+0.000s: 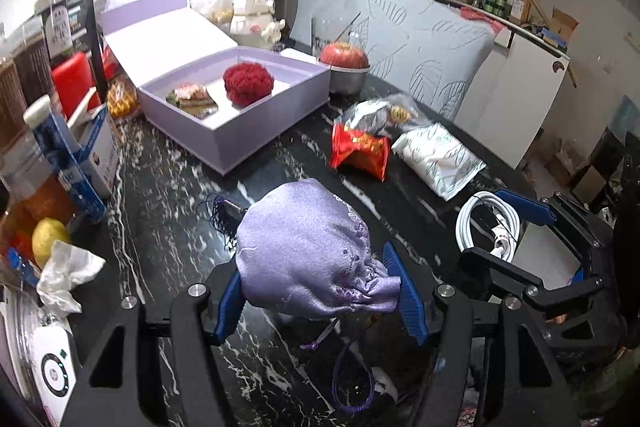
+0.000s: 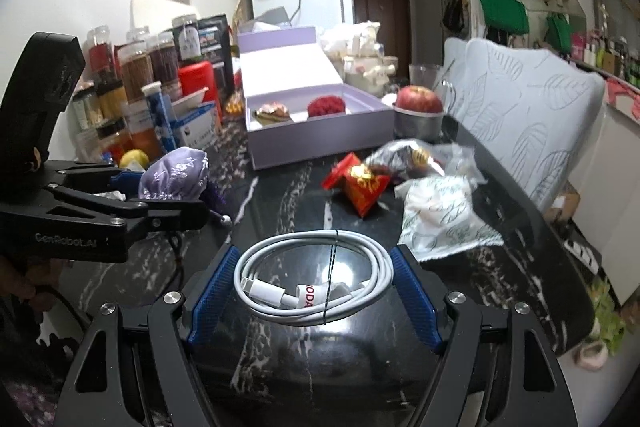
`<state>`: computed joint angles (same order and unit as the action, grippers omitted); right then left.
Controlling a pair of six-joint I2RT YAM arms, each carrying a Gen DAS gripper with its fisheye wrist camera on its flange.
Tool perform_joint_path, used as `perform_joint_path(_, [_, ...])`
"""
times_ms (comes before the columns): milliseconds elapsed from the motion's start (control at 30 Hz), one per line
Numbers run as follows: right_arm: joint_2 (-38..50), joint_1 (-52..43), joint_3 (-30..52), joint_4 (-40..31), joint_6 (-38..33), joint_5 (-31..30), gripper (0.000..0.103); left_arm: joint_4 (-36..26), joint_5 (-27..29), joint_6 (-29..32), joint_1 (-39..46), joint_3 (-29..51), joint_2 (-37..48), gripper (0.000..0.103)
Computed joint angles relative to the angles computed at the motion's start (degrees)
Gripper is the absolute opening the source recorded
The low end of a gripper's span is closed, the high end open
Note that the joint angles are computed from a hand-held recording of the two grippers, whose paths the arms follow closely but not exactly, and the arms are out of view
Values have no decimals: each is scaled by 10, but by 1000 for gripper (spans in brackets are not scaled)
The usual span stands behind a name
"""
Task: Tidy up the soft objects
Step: 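Carry the lilac pouch and white cable over the lavender box with both grippers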
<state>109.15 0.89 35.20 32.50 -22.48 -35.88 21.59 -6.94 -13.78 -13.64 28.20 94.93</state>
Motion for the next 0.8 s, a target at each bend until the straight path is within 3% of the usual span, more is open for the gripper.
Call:
perform_joint_path(333, [-75,-10,-1,-11,25,-31,78,-20,-15,21,-4,6,-78,64])
perform_joint_path(800, [-128,14,93,-51,76,-45,78,-57,-6,95,44,86,-145,64])
